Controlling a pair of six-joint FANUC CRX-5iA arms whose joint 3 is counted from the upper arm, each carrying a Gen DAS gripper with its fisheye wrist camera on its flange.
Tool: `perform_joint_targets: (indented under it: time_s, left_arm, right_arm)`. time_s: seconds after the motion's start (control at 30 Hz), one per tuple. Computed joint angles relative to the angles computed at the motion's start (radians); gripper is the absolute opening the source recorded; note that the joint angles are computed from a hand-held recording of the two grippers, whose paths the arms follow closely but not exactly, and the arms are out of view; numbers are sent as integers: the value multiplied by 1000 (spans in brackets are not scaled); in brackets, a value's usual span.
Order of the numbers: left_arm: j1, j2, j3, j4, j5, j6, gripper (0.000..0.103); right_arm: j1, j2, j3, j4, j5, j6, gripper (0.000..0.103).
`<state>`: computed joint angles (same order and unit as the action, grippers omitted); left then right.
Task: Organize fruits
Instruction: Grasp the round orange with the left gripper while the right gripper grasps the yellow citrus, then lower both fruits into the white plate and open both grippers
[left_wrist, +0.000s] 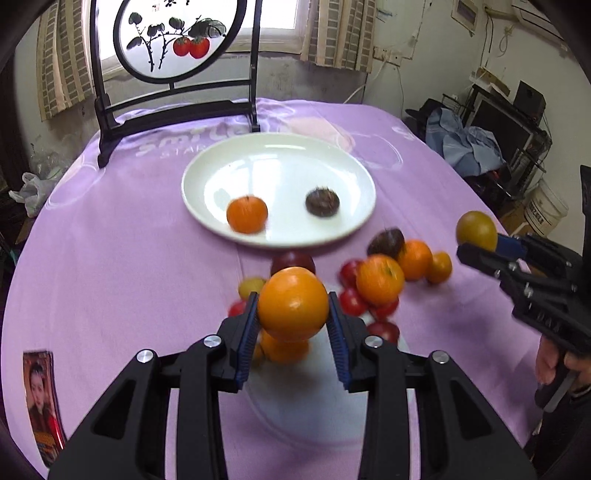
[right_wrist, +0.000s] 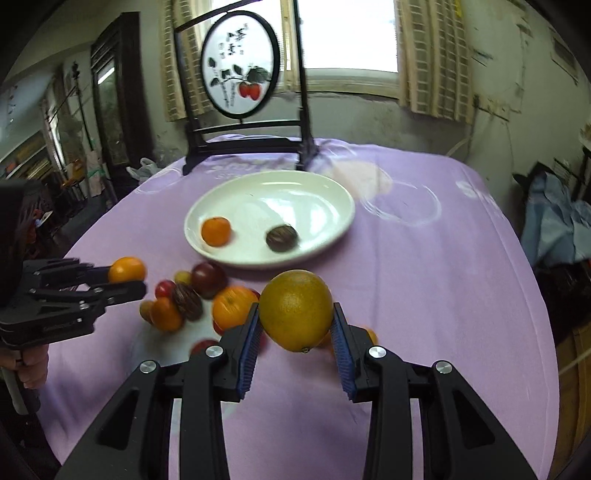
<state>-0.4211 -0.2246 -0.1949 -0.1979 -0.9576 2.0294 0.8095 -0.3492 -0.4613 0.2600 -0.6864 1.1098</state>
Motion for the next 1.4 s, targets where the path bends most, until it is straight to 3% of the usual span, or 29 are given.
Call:
perform_joint_targets:
  time_s: [0.37,0.57,0.7,0.73,0.8,0.9,1.0,1.03,1.13,1.4]
  left_arm:
    - [105,264,223,-18,-9,-27,35]
    - [124,397,327,-3,-35,-55,35]
    - [144,421,326,30,-25,-55,35]
    - [143,419,324,23,-22,-43,40]
    - [137,410,324,3,-30,-21,52]
    - [125,372,308,-26,-23,-1,56]
    - [102,325,292,-81,-42,47,72]
    - [96,305,280,-97,-44,66,77]
    - [80,231,215,-110,-31,96,84]
    - [2,67,49,-167,-48,184,88]
  right_arm:
    - [-19,293,224,-53,-16,78,37]
    - [-36,372,303,-138,-53,158,38]
    - [-42,408,337,-171,-69,178,38]
    - [-45,414,342,-178,-69,169,39]
    - [-52,409,340,-198,-63,163,44]
    - [-55,380,315,-210,-50,165,45]
    - [-47,327,262,-172,-31,135,50]
    - [-47,305,244,-167,-30,125,55]
    - [-45,233,168,-118,-4,75,59]
    - [-37,29,-17,-27,-8,-49,66]
